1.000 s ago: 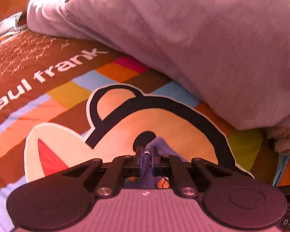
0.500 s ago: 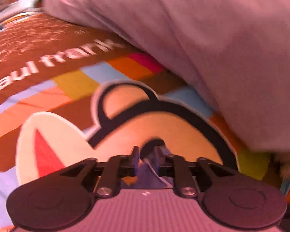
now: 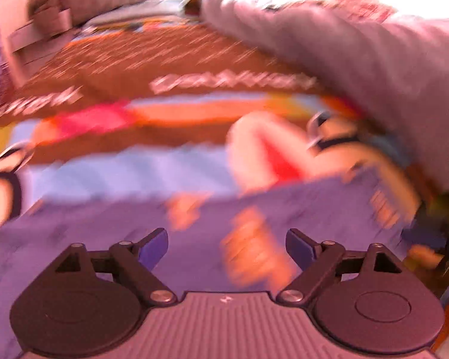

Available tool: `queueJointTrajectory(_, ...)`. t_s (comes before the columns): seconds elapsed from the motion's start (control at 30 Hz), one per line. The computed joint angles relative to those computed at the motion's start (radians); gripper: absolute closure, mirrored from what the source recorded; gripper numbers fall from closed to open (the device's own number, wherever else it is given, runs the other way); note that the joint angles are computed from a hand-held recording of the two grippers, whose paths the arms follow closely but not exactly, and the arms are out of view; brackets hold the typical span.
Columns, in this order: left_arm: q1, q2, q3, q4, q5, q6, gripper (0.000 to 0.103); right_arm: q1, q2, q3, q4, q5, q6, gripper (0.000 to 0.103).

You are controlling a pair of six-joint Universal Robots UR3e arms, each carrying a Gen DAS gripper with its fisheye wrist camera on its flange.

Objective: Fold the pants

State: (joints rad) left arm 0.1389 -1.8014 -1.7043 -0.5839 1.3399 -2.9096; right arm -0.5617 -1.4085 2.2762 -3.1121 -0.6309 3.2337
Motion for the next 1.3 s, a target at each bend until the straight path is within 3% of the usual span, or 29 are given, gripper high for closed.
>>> queueJointTrajectory(0.07, 0.053, 0.065, -0.072, -0.046, 0.072, 0.007, 0.012, 0.012, 0.059, -0.037, 0.070, 0.071, 0.053, 0.029)
queueJointTrajectory(0.1, 0.082, 0.093, -0.100, -0.065, 0.082, 0.013, 0.012, 0.035, 0.074, -0.060, 0.100, 0.042, 0.099, 0.032)
queueJointTrajectory(0.13, 0.127, 0.121, -0.147, -0.059, 0.089, 0.028, 0.011, 0.060, 0.072, -0.080, 0.123, -0.016, 0.134, 0.043)
queueJointTrajectory(0.2, 0.248, 0.200, -0.252, -0.027, 0.004, 0.109, 0.011, 0.096, 0.063, -0.094, 0.097, -0.127, 0.194, 0.046)
queueJointTrajectory(0.3, 0.377, 0.298, -0.294, -0.116, -0.052, 0.274, 0.010, 0.127, 0.030, -0.056, -0.005, -0.263, 0.265, 0.044)
queueJointTrajectory(0.4, 0.441, 0.347, -0.253, -0.214, 0.003, 0.346, 0.010, 0.163, -0.006, -0.031, -0.039, -0.341, 0.242, 0.033)
queueJointTrajectory(0.5, 0.592, 0.380, -0.196, -0.312, -0.168, 0.443, 0.010, 0.257, -0.037, -0.048, -0.043, -0.447, 0.163, 0.020)
queueJointTrajectory(0.57, 0.610, 0.305, -0.086, -0.336, -0.221, 0.420, 0.014, 0.337, -0.048, -0.093, 0.001, -0.514, 0.102, 0.019)
queueJointTrajectory(0.7, 0.508, 0.062, 0.172, -0.301, -0.194, 0.309, 0.019, 0.525, 0.077, -0.315, 0.092, -0.516, 0.023, 0.013)
queueJointTrajectory(0.8, 0.415, -0.138, 0.370, -0.300, -0.145, 0.377, 0.021, 0.677, 0.212, -0.513, 0.185, -0.589, -0.094, 0.014)
queueJointTrajectory(0.87, 0.364, -0.246, 0.481, -0.324, -0.097, 0.442, 0.021, 0.707, 0.278, -0.611, 0.313, -0.539, -0.129, 0.013)
queueJointTrajectory(0.9, 0.340, -0.295, 0.532, -0.346, -0.066, 0.460, 0.025, 0.714, 0.295, -0.625, 0.331, -0.531, -0.136, 0.013)
queueJointTrajectory(1.0, 0.305, -0.411, 0.679, -0.448, -0.024, 0.486, 0.052, 0.700, 0.282, -0.589, 0.297, -0.511, -0.134, 0.012)
queueJointTrajectory(1.03, 0.308, -0.413, 0.679, -0.453, -0.056, 0.498, 0.074, 0.686, 0.283, -0.578, 0.287, -0.491, -0.125, 0.012)
queueJointTrajectory(1.07, 0.316, -0.413, 0.690, -0.489, -0.084, 0.536, 0.085, 0.675, 0.288, -0.574, 0.282, -0.471, -0.112, 0.012)
queueJointTrajectory(1.1, 0.306, -0.399, 0.666, -0.470, -0.077, 0.564, 0.088, 0.662, 0.292, -0.574, 0.282, -0.449, -0.102, 0.012)
queueJointTrajectory(1.2, 0.272, -0.330, 0.488, -0.262, -0.021, 0.614, 0.093, 0.639, 0.285, -0.561, 0.283, -0.405, -0.095, 0.009)
queueJointTrajectory(1.3, 0.236, -0.335, 0.396, -0.058, 0.047, 0.554, 0.094, 0.666, 0.274, -0.563, 0.292, -0.435, -0.096, 0.008)
